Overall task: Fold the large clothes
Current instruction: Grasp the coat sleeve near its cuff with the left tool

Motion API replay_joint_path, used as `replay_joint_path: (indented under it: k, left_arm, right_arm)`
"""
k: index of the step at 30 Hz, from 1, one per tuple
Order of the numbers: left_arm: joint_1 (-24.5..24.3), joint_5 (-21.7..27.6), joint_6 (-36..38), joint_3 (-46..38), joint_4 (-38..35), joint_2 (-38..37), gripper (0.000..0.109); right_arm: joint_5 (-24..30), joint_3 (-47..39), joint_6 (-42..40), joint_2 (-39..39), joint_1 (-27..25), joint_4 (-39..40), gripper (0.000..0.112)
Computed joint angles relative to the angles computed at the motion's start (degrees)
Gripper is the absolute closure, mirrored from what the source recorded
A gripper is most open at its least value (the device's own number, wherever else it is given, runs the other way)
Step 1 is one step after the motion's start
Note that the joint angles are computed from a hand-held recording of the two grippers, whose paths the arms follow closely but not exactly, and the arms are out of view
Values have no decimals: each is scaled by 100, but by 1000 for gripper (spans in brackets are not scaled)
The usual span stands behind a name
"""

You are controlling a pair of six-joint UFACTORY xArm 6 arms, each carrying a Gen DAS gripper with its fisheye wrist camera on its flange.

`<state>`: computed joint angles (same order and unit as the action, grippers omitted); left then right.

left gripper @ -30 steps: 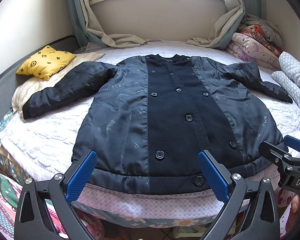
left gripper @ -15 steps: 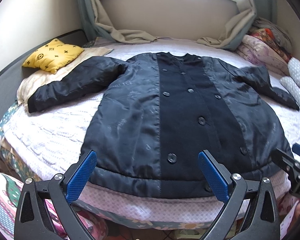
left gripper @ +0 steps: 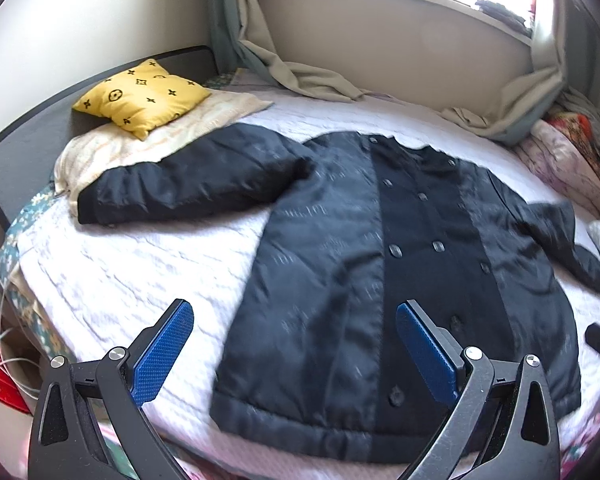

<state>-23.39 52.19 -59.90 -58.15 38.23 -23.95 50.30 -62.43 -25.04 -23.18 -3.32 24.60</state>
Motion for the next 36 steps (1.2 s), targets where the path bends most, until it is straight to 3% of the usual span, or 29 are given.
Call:
replay_joint_path:
  k: [4, 8, 15, 20, 23, 25, 30, 36]
  left_arm:
    - [305, 112, 180, -437, 33, 320, 6]
    - [764, -54, 447, -740, -298, 578, 6]
    - [1867, -453, 1793, -1509, -2176, 1233, 6]
    - [2605, -790, 2371, -1974, -3425, 1732, 6]
    - [2982, -1091, 2525, -1968, -4129, 1937, 6]
    - [3260, -1297, 2687, -1857, -4760, 2048, 12]
    - [3719, -1934, 3000, -1201, -6200, 2007, 16]
    - [4021, -2148, 2618, -849, -6365, 1990, 17]
  right_arm:
    - [219, -977, -66, 775, -82, 144, 9]
    - [21, -1769, -148, 1539, -16, 1, 9]
    - [-516, -2218, -555, 2290, 87, -255, 9]
    - [-304, -2313, -708, 2468, 58, -152, 9]
    - [-387, -2211, -790, 2436, 103, -168, 9]
    - [-421, -2146, -872, 2416, 130, -148, 9]
    - [-313, -2146, -911, 2474, 180, -217, 9]
    - [-16, -2392, -716, 2711, 103, -104, 9]
